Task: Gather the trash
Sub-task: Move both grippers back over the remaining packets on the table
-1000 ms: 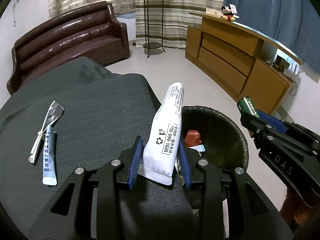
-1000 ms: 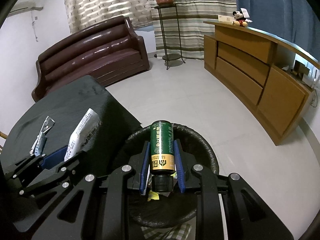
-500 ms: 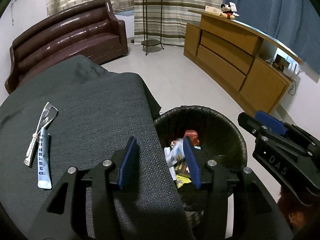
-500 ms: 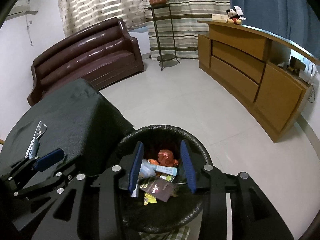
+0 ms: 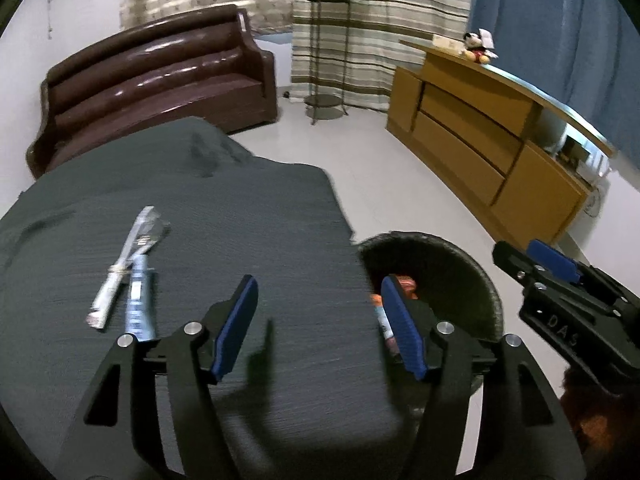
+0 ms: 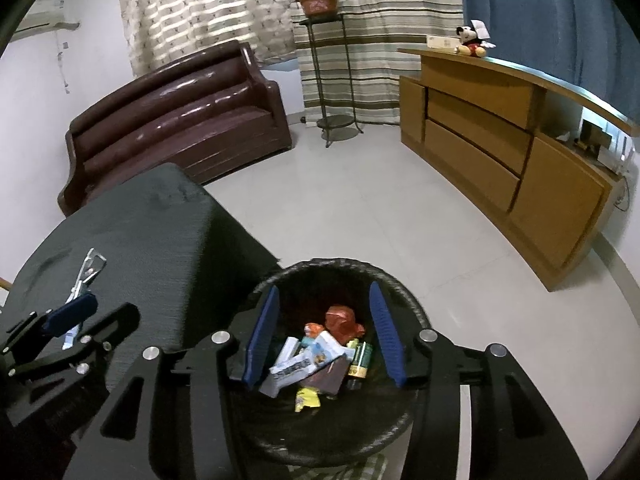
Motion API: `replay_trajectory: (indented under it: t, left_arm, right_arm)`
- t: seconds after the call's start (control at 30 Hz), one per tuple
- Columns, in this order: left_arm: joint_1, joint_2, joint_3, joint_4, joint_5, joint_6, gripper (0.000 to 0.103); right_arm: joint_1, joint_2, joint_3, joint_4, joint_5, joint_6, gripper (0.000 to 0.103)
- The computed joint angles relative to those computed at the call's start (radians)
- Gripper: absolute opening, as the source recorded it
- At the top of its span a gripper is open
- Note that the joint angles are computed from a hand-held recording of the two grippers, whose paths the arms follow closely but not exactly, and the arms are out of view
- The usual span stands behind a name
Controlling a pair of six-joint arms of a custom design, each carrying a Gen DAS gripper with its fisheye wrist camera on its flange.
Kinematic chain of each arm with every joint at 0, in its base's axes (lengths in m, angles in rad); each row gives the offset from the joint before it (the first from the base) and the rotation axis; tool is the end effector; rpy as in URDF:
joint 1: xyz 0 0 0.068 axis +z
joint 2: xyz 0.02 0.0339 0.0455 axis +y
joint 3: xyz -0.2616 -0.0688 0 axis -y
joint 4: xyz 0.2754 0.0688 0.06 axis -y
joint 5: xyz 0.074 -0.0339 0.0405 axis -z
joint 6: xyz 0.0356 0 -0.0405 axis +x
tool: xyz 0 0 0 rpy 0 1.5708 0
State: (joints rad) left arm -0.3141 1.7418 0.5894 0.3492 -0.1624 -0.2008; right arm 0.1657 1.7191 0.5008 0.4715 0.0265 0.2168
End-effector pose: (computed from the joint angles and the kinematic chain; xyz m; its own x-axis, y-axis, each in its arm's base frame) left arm 0.2938 -0.0894 0.0655 -0.7101 0.0237 -0.7037 0.0576 0.9980 -0.0245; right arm 0.2866 0.0470 0.0600 -0.6857 0.1034 -0.7206 0.0018 0.9901 0.1403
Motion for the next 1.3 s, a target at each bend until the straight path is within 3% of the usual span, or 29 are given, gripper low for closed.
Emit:
replay_trajectory:
  t: [0.47, 0.87, 1.13, 1.3]
  left_arm:
    - [0.409, -0.19, -0.154, -0.007, 0.086, 0.119, 0.064]
    - [0.724, -0.174, -0.163, 0.007, 0.178, 0.238, 0.064]
    - [0.832, -0.138, -0.146, 0.01, 0.233, 0.282, 0.064]
    - [0.836, -0.115, -0.136, 0.013, 0.253, 0.284, 0.064]
  right_arm:
    - [0.252, 0.025, 0.106, -0.065, 0.035, 0.045, 0.048]
    - [0.462, 0.161, 0.295, -0.151, 0.057, 0.068, 0.048]
    - [0.528, 0.253, 0.411, -0.252, 0.066, 0.063, 0.048]
    - [0.545, 0.285, 0.455, -0.308, 0.065, 0.065, 0.036]
